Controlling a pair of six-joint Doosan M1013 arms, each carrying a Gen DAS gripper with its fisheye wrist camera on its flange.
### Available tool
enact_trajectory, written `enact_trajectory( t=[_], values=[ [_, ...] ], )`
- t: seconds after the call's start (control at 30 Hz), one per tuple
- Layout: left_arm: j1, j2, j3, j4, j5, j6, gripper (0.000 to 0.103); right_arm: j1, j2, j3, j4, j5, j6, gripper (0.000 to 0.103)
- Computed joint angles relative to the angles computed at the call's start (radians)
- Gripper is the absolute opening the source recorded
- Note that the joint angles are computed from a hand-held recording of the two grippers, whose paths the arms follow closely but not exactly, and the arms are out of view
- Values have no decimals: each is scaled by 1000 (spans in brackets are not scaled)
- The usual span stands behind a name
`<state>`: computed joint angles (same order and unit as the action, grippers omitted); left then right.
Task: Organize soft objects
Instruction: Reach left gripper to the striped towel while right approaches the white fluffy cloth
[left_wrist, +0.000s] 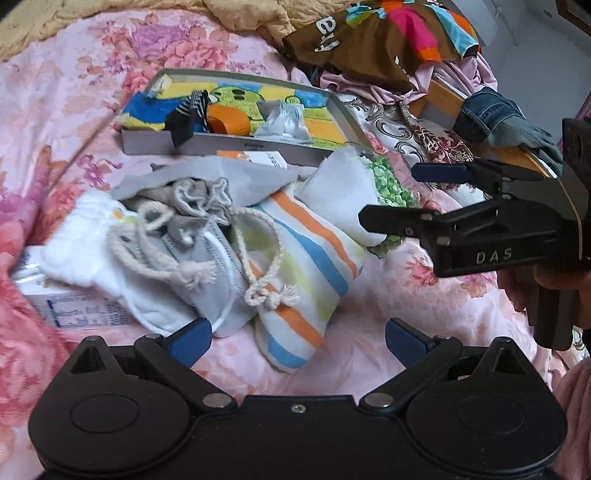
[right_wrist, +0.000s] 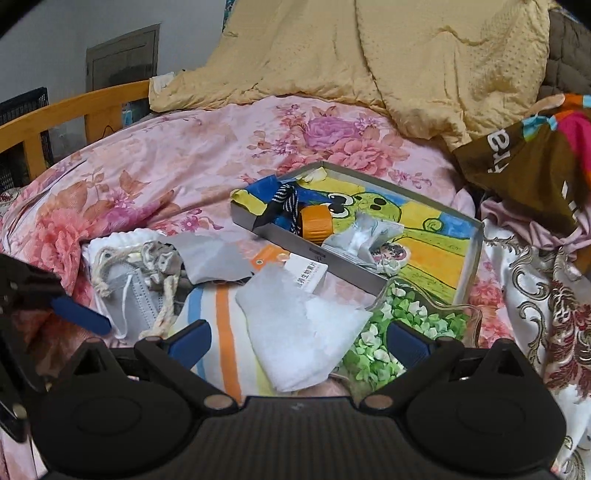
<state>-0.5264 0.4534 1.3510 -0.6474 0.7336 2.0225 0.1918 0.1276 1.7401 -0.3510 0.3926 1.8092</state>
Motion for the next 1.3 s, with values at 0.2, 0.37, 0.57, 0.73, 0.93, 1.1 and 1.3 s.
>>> enact_trajectory(
  t=[0.2,0.37,0.57,0.73,0.93,1.1,1.3],
  values=[
    [12,37,-19,-119,63,-9,94,-24,16,-19,133,33,-128,102],
    [6,38,-2,-134,-10,-33,92,-23,25,-24,159,45,-167,102],
    [6,45,-2,-172,-11,-25,91,-23,33,-31,175,54,-169,102],
    [-3,39,7,-159,-32,23,89,-31,37,-33,240,48,-201,101],
    [-8,41,12,-157,-48,-1,84,-47,45,-43,356,53,-241,94],
    [-7,43,17,-190,-74,-18,75,-56,51,-48,418,54,-253,90],
    [3,49,15,-243,-63,-41,47,-47,60,-57,372,62,-226,83]
  ],
)
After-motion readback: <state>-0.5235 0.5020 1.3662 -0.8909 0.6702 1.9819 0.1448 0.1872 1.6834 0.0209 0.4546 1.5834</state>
